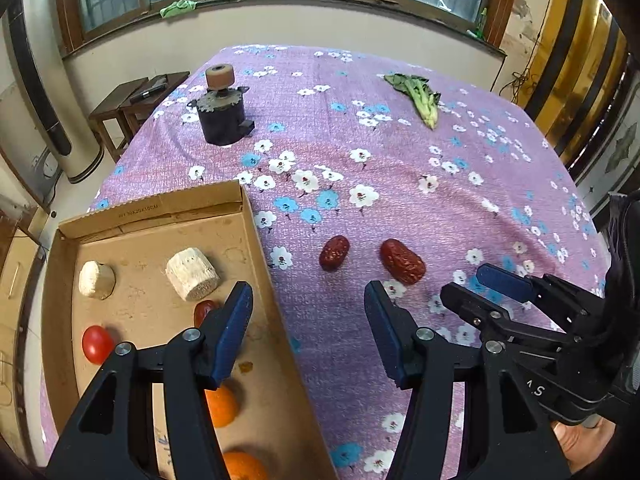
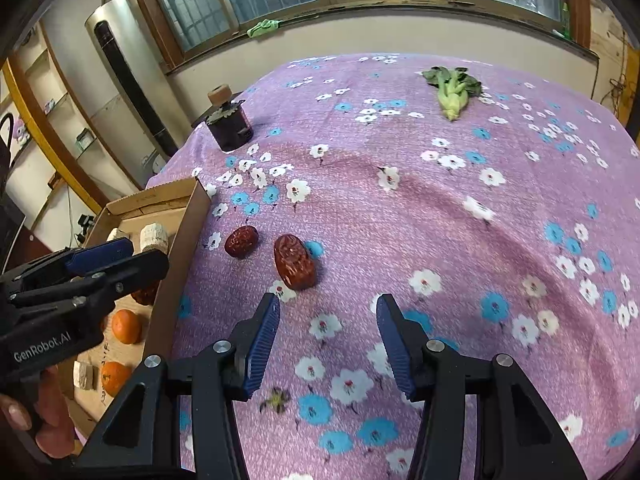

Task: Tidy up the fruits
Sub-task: 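Grasp a small red date with the left tool while the right tool grasps another date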

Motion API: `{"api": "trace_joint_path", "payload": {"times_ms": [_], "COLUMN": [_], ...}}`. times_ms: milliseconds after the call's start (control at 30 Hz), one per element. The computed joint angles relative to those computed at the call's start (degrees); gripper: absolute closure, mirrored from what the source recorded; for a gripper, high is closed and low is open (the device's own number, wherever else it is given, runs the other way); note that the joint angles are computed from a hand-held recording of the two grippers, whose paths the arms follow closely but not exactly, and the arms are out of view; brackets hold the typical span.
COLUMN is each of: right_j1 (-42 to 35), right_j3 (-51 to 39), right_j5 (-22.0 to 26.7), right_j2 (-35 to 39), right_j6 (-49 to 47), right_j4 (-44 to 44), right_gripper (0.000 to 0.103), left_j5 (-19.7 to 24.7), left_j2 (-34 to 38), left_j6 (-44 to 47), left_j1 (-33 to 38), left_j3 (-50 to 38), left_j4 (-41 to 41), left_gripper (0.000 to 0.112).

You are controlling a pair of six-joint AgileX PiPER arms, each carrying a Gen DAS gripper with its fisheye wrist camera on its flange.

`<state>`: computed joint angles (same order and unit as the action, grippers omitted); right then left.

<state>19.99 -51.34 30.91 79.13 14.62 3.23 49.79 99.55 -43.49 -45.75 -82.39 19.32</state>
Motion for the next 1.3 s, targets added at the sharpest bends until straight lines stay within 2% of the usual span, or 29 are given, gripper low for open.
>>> {"api": "trace_joint_path", "payload": {"times_ms": [267,300,333,367,500,733,767,867,967,1000,1300], "right_j1": [2.5,2.5,2.3,1.8,0.4,-4.9,-5.4,-6.9,-7.7,-7.8,-6.5], "right_j3": [-5.3,-5.8,-6.3,-6.4,-3.8,-0.1,0.2,1.3,1.8,2.0,4.3], "right_j5": [-1.3,-1.4,-1.4,-1.5,-3.7,-3.4,-3.3,-2.8,-2.3,-2.2,-1.7], "right_j2": [8.7,9.6,10.7,11.3,9.3,3.1,2.3,0.5,-0.6,-0.9,-4.4], "right_j6": [0.0,-0.4,-1.4,-3.2,-4.3,-7.8,-8.2,-10.1,-11.1,-11.0,-8.8], "right_j4": [-1.7,-1.5,-0.7,1.1,2.1,5.7,5.9,7.8,8.8,8.9,7.4], "right_gripper": [0.054,0.059,0.070,0.075,0.075,0.075,0.075,0.075,0.075,0.075,0.077], "left_j5": [0.4,0.7,1.0,1.2,2.9,6.0,6.6,8.1,7.4,7.5,3.3], "left_j2": [3.4,3.9,4.7,5.4,9.2,15.3,16.0,18.8,19.1,19.1,13.3], "left_j6": [3.9,4.3,4.8,5.2,6.6,8.1,8.1,9.1,8.9,9.1,5.8], "left_j1": [2.2,2.2,2.1,2.1,1.4,-0.4,-0.6,-1.0,-1.1,-1.1,-2.5], "left_j3": [-2.8,-3.5,-4.4,-5.1,-9.3,-15.6,-16.3,-18.8,-18.7,-18.8,-12.0], "left_j4": [-2.3,-2.4,-2.6,-2.8,-2.9,-1.5,-1.3,-1.4,-1.6,-1.8,-1.2], "left_gripper": [0.056,0.055,0.055,0.055,0.056,0.056,0.057,0.074,0.085,0.096,0.096]}}
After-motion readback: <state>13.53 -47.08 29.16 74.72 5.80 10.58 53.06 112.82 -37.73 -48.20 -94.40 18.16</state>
